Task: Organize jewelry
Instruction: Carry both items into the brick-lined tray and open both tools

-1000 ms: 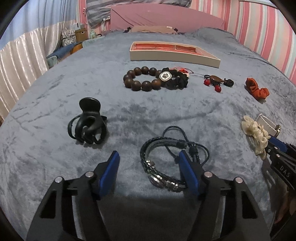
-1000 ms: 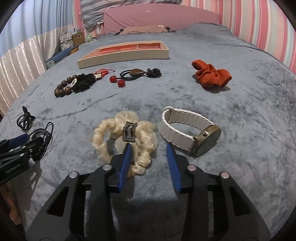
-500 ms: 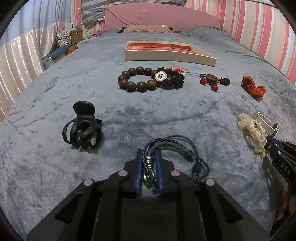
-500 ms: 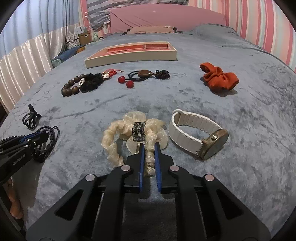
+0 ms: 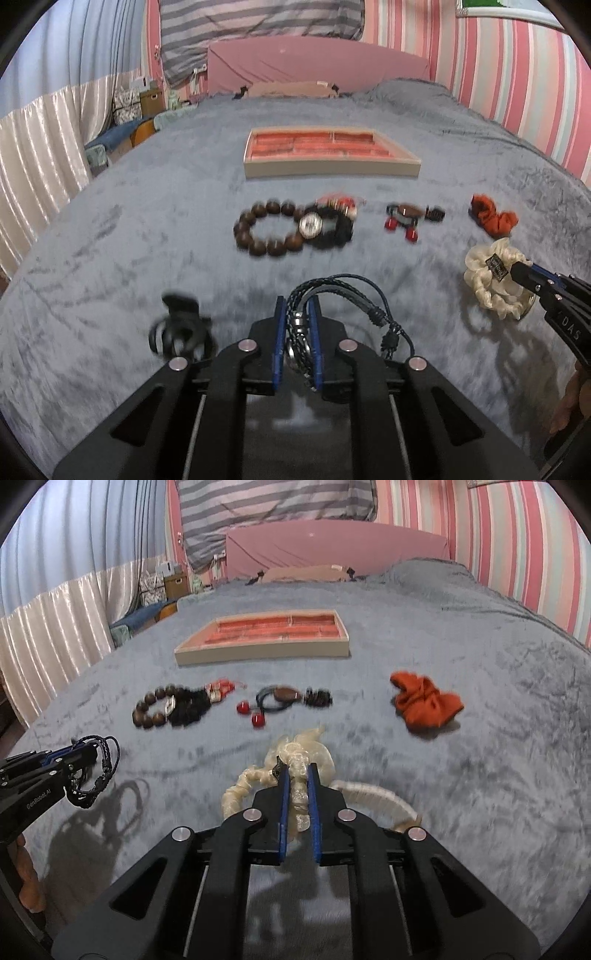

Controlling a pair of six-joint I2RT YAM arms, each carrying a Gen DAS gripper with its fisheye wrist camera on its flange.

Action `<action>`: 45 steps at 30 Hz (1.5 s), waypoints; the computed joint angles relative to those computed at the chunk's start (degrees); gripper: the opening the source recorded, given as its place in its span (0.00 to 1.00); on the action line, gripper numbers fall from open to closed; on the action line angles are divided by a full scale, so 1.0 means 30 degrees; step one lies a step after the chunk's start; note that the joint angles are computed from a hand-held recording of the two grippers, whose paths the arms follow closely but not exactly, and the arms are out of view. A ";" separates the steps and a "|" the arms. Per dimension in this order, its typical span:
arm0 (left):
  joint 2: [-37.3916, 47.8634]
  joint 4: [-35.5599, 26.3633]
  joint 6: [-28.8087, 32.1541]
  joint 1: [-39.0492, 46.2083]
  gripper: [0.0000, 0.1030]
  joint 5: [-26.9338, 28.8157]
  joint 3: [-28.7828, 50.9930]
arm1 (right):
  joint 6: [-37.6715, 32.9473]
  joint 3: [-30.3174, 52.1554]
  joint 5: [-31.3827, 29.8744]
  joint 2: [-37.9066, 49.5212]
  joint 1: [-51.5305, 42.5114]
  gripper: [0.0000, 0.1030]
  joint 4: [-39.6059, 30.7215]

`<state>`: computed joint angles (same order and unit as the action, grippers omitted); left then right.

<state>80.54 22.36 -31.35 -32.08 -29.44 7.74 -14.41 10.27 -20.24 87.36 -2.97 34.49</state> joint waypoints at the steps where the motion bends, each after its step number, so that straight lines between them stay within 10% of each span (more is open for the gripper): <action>1: -0.0481 -0.0331 0.0387 0.0299 0.12 0.0049 0.0282 | 0.0072 0.0216 -0.0023 -0.0148 0.0041 0.10 -0.0142; 12: -0.0580 -0.1367 0.3239 0.3784 0.12 0.1802 0.3686 | 0.1092 0.4125 0.0390 0.0664 0.1279 0.10 -0.1670; 24: 0.5449 -0.2885 0.4915 0.7201 0.12 0.3524 1.1345 | 0.2015 1.2113 0.2219 0.5787 0.3535 0.10 -0.3368; 45: 2.1279 -1.2205 0.5558 1.0248 0.12 0.4483 3.3695 | 0.3692 3.9581 0.4073 2.3067 0.4818 0.10 -1.5939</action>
<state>144.38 -14.26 -14.68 -1.33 -15.99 108.83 -3.34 129.02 -8.02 156.56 11.49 -13.32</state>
